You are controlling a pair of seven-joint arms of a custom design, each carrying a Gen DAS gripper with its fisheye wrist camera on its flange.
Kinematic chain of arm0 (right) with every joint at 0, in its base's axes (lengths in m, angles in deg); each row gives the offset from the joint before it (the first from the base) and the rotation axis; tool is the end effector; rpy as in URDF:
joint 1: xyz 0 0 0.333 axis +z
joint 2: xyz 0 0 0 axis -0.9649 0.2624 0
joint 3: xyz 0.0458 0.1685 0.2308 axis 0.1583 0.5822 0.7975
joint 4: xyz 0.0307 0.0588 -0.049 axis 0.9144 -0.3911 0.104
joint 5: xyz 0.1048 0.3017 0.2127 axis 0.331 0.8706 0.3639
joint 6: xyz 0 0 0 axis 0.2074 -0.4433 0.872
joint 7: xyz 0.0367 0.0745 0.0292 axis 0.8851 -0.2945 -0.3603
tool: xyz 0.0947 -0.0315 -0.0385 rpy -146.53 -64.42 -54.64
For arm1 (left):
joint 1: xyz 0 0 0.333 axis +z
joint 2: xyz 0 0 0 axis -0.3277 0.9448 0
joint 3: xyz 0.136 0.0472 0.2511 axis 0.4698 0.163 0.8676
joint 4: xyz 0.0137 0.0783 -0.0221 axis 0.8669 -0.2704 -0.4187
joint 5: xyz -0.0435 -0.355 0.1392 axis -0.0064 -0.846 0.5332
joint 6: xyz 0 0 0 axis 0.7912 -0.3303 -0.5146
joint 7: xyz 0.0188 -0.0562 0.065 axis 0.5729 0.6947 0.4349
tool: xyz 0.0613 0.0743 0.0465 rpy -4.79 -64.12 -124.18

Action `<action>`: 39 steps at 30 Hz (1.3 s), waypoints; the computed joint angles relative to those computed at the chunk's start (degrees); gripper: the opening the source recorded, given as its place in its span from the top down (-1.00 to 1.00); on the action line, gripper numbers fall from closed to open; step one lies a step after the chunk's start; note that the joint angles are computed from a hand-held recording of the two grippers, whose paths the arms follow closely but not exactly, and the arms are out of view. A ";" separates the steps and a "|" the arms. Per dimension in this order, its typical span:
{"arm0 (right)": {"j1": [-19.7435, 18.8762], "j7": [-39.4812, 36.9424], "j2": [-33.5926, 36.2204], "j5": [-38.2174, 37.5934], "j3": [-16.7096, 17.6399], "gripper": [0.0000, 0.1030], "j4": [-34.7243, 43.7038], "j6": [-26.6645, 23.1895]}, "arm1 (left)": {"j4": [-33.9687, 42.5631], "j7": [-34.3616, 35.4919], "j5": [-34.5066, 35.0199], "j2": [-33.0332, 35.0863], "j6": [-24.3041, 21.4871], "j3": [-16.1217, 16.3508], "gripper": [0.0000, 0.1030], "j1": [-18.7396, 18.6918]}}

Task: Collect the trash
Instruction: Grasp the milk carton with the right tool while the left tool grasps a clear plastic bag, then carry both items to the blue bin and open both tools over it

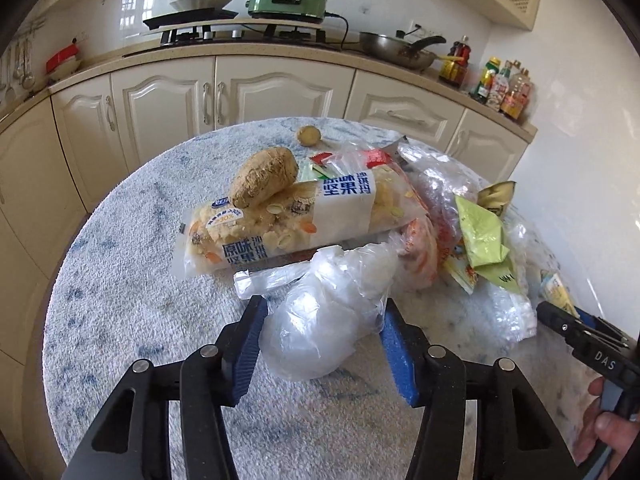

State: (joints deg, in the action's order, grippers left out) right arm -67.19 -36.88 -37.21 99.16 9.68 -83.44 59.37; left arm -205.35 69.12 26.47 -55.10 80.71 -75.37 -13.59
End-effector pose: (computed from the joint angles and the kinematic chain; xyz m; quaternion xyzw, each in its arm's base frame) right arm 0.5800 0.0700 0.4849 -0.7988 0.4989 -0.1006 0.3207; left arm 0.4575 -0.1244 0.5506 -0.7896 0.4843 -0.2780 0.2541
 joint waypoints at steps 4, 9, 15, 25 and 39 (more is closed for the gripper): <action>-0.51 -1.96 -1.46 1.94 -0.69 -0.19 -1.28 -1.48 | -1.63 -0.48 -0.25 -2.10 -0.17 -1.05 0.03 -1.24; -0.52 -4.44 -3.83 3.62 -1.80 -0.19 -3.66 -2.60 | -4.02 -0.45 -1.18 -6.17 -0.64 -2.37 0.05 -2.51; -0.55 -7.25 -6.62 6.52 -3.69 -0.19 -5.78 -3.86 | -4.83 -1.10 -1.85 -10.02 -2.17 -4.74 0.06 -3.44; -2.12 -11.81 -10.46 12.12 -8.26 -0.19 -5.42 -5.02 | 5.49 -1.15 1.27 -6.62 -1.02 -9.90 0.06 -4.10; -14.18 -6.58 -0.98 9.63 -12.21 -0.19 4.22 -3.81 | 38.78 8.85 6.29 30.20 -0.67 -12.55 0.06 -17.69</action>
